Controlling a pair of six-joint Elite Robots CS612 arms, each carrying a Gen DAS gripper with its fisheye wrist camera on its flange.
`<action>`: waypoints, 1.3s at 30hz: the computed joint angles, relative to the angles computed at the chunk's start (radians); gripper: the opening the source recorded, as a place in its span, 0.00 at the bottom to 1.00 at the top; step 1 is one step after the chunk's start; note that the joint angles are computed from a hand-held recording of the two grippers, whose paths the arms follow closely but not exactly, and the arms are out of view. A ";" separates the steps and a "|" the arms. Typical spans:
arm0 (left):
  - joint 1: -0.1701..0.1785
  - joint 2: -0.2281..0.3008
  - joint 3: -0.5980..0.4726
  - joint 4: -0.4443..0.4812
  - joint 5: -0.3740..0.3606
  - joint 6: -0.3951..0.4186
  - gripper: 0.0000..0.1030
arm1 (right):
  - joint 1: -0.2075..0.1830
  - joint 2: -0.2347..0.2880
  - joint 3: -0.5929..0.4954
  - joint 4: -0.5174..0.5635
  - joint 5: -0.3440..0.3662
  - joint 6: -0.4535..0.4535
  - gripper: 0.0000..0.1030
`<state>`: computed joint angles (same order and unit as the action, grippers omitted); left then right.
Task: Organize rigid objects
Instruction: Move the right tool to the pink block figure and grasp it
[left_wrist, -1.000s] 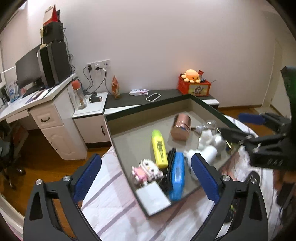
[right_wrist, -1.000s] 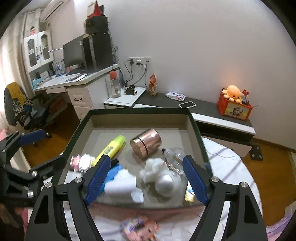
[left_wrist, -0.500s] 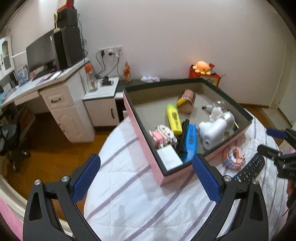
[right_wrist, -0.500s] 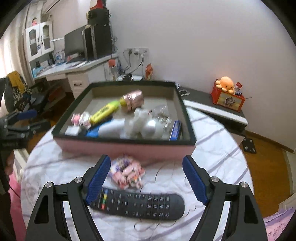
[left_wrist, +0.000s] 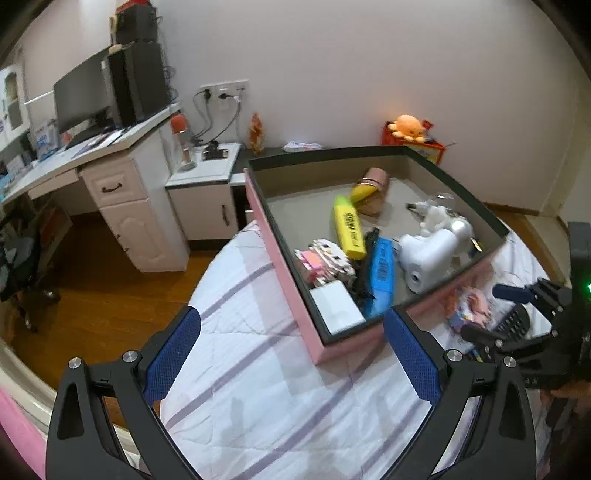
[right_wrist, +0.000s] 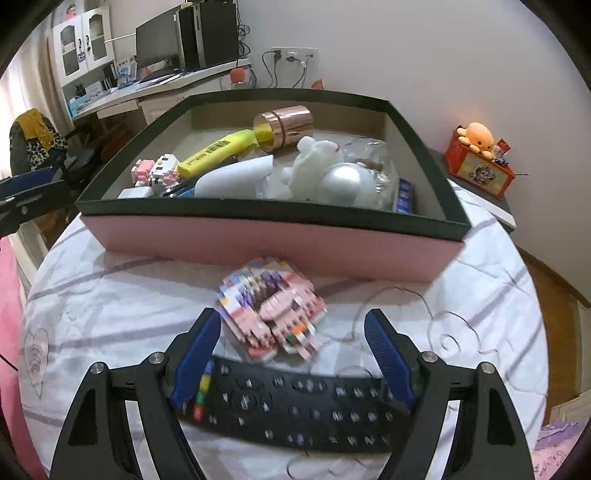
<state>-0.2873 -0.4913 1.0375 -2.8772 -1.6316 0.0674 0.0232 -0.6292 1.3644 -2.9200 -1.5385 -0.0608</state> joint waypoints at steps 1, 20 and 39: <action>-0.005 0.006 -0.010 0.007 0.027 -0.001 0.98 | 0.001 0.003 -0.005 0.003 0.000 0.002 0.79; -0.026 0.043 -0.081 0.113 0.072 0.054 0.16 | -0.052 -0.037 0.080 -0.068 -0.107 0.087 0.62; -0.026 0.026 -0.045 0.075 0.072 0.074 0.10 | -0.084 -0.037 0.087 -0.108 -0.156 0.185 0.61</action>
<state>-0.3129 -0.4656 0.9929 -2.8019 -1.5591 0.1410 -0.0610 -0.6659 1.4517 -3.0279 -1.6945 0.1241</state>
